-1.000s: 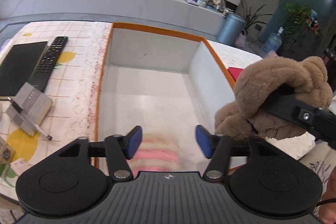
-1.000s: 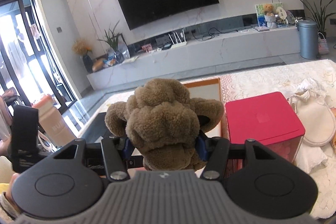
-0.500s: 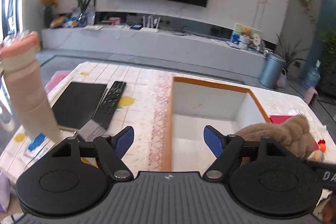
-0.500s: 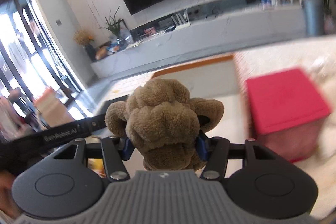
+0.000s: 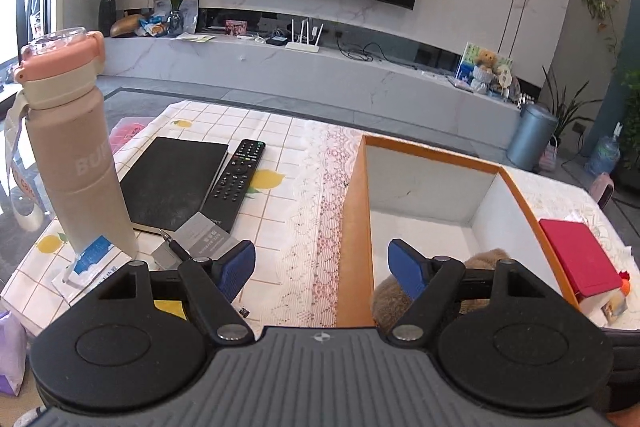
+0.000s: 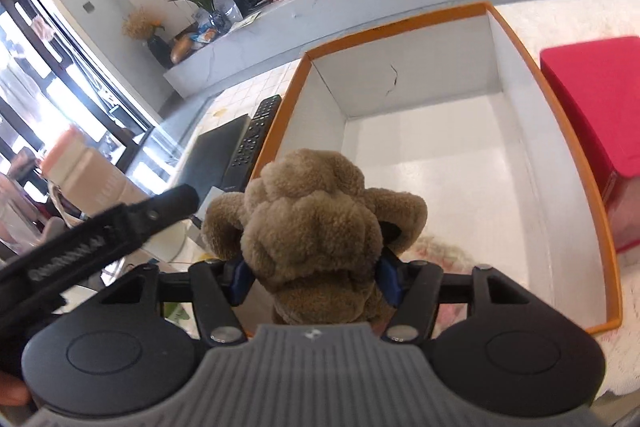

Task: Organize soft objects
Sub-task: 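Lower the plush into the open box and open the right gripper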

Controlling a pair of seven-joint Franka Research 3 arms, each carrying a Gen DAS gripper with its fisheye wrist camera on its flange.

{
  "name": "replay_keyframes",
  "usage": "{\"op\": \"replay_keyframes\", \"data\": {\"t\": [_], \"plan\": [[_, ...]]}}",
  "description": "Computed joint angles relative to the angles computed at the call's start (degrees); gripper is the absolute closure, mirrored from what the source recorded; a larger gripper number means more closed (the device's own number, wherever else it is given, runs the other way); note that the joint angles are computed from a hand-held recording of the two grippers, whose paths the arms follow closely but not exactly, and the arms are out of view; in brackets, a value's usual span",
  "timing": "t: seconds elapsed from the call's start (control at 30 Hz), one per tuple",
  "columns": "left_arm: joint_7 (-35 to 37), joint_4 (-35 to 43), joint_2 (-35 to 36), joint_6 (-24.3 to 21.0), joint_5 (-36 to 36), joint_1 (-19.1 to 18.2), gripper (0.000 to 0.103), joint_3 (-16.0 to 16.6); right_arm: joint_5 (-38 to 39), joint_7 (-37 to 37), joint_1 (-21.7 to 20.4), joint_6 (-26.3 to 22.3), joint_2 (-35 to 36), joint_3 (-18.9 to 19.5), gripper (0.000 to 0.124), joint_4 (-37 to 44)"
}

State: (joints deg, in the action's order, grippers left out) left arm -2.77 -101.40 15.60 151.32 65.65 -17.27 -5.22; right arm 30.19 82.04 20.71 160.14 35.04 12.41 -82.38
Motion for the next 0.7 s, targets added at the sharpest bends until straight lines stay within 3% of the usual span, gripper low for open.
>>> {"op": "replay_keyframes", "data": {"t": [0.03,0.07,0.23,0.47,0.7], "plan": [[-1.61,-0.36,-0.28,0.46,0.76,-0.04,0.014,0.29,0.29,0.54,0.01,-0.05,0.1,-0.02,0.038,0.12],[-2.23,-0.68,-0.52,0.9,0.72,0.17,0.014,0.32,-0.48,2.13,0.79,-0.49,0.37,-1.08,0.034,0.76],[-4.06,-1.33,-1.04,0.93,0.26,0.73,0.014,0.22,-3.91,4.73,2.82,2.92,-0.85,-3.76,0.028,-0.99],[-3.49,-1.01,-0.82,-0.21,0.66,0.59,0.014,-0.14,-4.45,4.15,0.52,8.2,-4.37,-2.34,0.027,-6.16],[-3.81,-0.61,-0.62,-2.18,-0.69,0.36,0.014,-0.24,-7.97,4.13,1.56,11.49,-6.42,-4.39,0.031,-9.69]]}}
